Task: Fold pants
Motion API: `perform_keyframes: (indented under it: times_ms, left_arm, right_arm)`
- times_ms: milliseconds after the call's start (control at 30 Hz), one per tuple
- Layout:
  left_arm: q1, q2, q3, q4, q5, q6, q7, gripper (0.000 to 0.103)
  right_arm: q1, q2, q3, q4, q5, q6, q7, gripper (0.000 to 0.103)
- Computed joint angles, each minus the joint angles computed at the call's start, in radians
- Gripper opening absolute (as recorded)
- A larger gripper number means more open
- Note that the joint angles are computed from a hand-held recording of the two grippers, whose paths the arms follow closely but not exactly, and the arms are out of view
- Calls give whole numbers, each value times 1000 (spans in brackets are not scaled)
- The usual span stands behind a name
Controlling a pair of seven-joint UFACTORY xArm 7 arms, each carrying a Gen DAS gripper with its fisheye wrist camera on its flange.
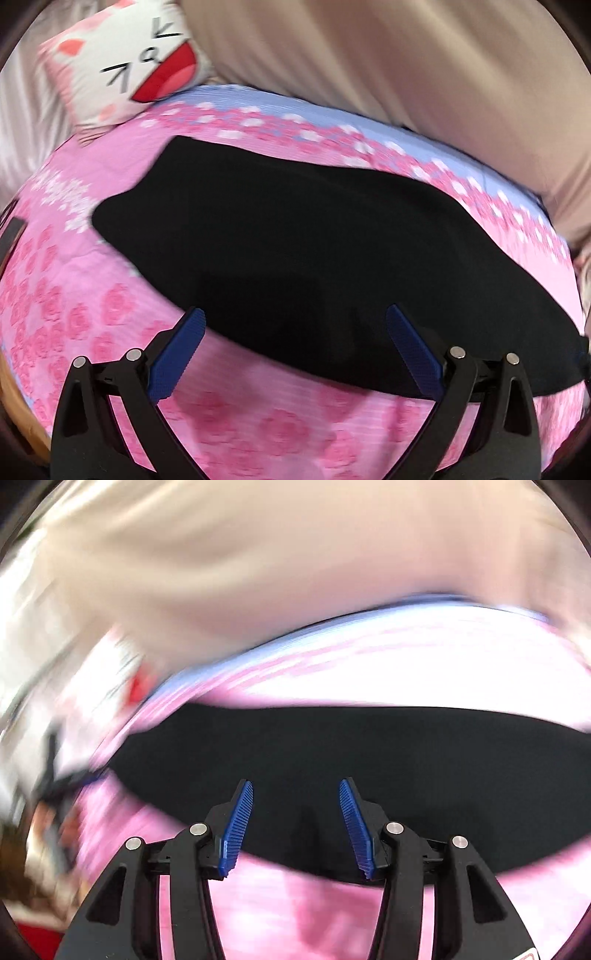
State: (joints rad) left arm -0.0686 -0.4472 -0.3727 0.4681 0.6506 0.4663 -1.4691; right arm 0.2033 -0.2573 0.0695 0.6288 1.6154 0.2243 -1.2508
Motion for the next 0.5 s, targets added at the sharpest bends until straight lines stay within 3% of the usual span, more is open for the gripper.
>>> perform_keyframes:
  times_ms: [100,233,300,433,500]
  left_arm:
    - [-3,91,-34,79,32,9,-15,96]
    - [-58,214,-55,202,99,48,-38,96]
    - [-95,270,-63,262,123,76,-39,96]
    - [-168,353,-58,351,152,135,-30,96]
    - [-203,382,-49,384,157,162,-21,96]
  right_arm:
    - [-133,-33,-107,-67,-41,-130,134,50]
    - [-235,22,-189,-61,-177,-141,244,50]
    - [-243,54,-230,-33,-155,-96,197,50]
    - [-253,100,-198,19,-29,-81,42,50]
    - [-266,132,-170,33,-88,-87,95,50]
